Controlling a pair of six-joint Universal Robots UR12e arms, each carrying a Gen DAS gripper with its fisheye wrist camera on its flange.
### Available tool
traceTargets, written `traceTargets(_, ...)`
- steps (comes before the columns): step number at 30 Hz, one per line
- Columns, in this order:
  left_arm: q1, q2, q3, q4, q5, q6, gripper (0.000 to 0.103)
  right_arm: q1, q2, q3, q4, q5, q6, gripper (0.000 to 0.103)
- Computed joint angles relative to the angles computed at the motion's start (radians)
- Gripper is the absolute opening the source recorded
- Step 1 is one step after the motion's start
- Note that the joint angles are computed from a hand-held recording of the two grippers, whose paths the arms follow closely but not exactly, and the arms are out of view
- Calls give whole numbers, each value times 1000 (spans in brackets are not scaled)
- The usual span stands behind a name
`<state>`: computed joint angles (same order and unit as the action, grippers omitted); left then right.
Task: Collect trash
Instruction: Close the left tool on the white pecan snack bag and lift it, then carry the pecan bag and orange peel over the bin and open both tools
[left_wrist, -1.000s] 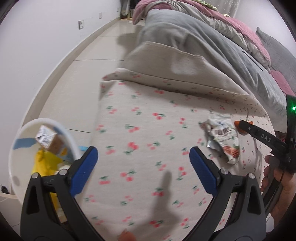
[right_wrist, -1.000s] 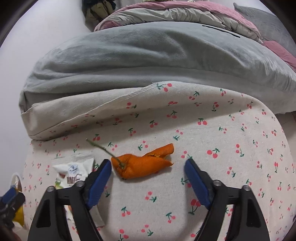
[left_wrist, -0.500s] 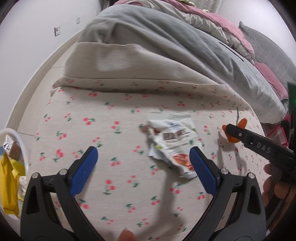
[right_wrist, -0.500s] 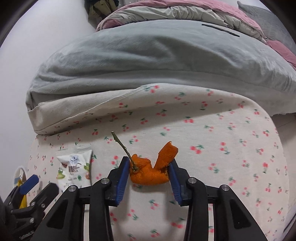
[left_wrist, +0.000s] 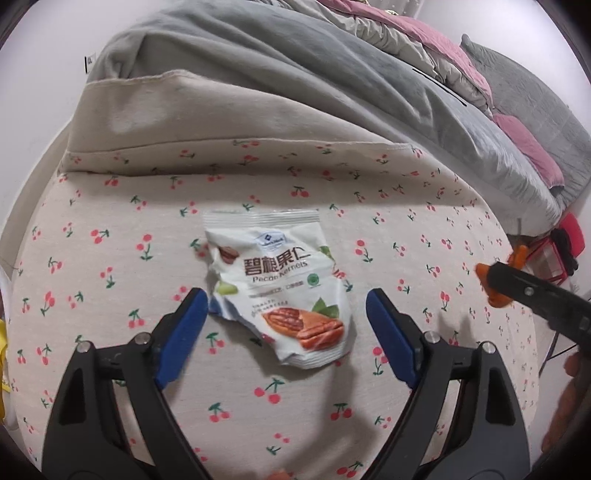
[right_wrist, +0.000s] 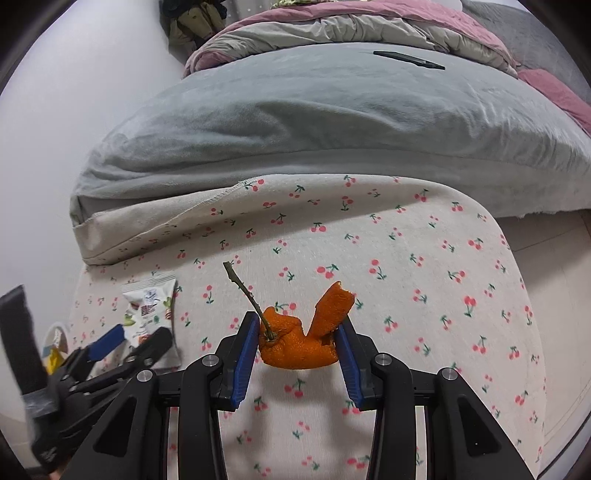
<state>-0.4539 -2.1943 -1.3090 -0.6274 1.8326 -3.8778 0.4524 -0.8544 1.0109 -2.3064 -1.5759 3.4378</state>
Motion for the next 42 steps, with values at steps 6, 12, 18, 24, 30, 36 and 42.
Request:
traceTargets(6,-15,-8,23,-59,73,53,63,8,1,-11,17,24,25,42)
traceTargets(12,-14,15,-9,-32,34,90,31,3,-5,-7,5,64,49,42)
traceTargets(18,-14,44,-50,-9,11,113,12,9,-31,25,-22,77,38,42)
traceTargets(24,-7,76,-96,12,-13,86,10,24,-36,32,-20,65,11,42)
traceTargets(30,-3,114,-142,35,-11,69,10,39,-31,27,-18,59,-20,42)
traceTargets(36,-2,155,-193,45,6,69,10,54,-23,14,-11,61,-44,42)
traceTargets(42,5,198,-250,59,21,58,10,70,-15,2,-1,60,-73,42)
